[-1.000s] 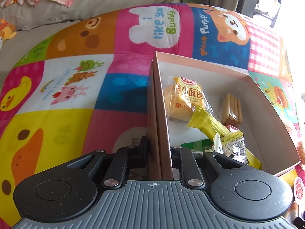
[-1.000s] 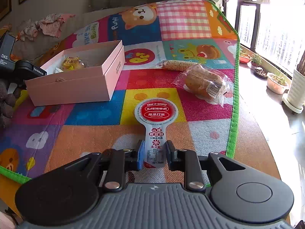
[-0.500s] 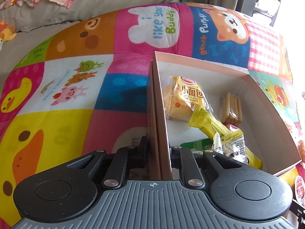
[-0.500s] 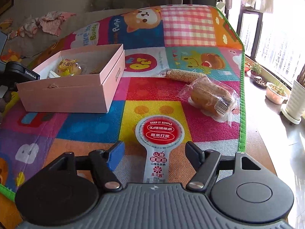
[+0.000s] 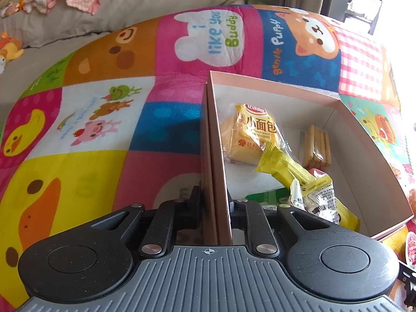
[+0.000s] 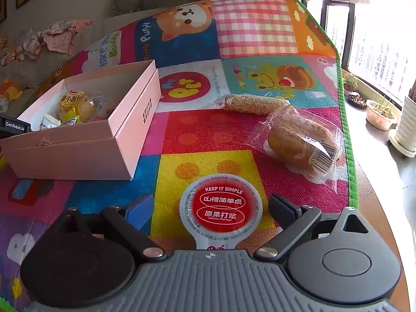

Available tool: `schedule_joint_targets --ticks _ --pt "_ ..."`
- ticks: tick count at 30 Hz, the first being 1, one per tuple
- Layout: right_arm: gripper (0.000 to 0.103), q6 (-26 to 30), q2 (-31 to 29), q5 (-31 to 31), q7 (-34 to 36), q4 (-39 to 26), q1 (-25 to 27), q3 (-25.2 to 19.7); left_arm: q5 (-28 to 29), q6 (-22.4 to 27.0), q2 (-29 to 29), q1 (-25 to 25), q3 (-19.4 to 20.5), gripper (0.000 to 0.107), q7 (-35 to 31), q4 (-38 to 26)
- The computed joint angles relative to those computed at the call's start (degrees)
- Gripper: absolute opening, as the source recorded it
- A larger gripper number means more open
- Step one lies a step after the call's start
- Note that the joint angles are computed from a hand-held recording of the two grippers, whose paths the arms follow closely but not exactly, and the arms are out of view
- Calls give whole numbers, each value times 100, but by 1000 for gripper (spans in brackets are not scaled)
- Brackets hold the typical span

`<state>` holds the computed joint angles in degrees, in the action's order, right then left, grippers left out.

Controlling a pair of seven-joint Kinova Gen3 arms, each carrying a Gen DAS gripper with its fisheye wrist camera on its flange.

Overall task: Organize objects
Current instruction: 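Grasp the red-lidded juice cup with the right gripper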

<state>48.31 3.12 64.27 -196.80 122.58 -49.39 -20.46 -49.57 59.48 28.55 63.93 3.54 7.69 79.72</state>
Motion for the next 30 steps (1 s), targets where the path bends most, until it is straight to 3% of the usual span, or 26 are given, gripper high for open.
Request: schedule_joint_targets --ticks 2,11,18,21,27,28,30 --pt "103 -122 -16 -35 106 -1 43 24 1 7 4 0 1 17 -4 -6" --pt "103 -168 4 -210 399 -79 74 58 19 35 5 2 5 17 -13 -22" --pt "103 -384 0 -462 1022 -210 234 147 31 -2 -28 -13 17 17 -9 17" --pt "103 -443 0 -294 775 -164 250 165 55 -13 -31 -42 29 17 -54 6" --pt "73 -313 -17 -94 680 -133 160 82 57 -15 -31 -36 17 17 -49 2" --pt "64 -272 -26 -130 699 -154 149 70 57 -15 -31 -36 17 17 -49 2" --pt "62 -234 -63 -257 805 -197 142 50 63 -22 -36 -42 19 17 -53 5"
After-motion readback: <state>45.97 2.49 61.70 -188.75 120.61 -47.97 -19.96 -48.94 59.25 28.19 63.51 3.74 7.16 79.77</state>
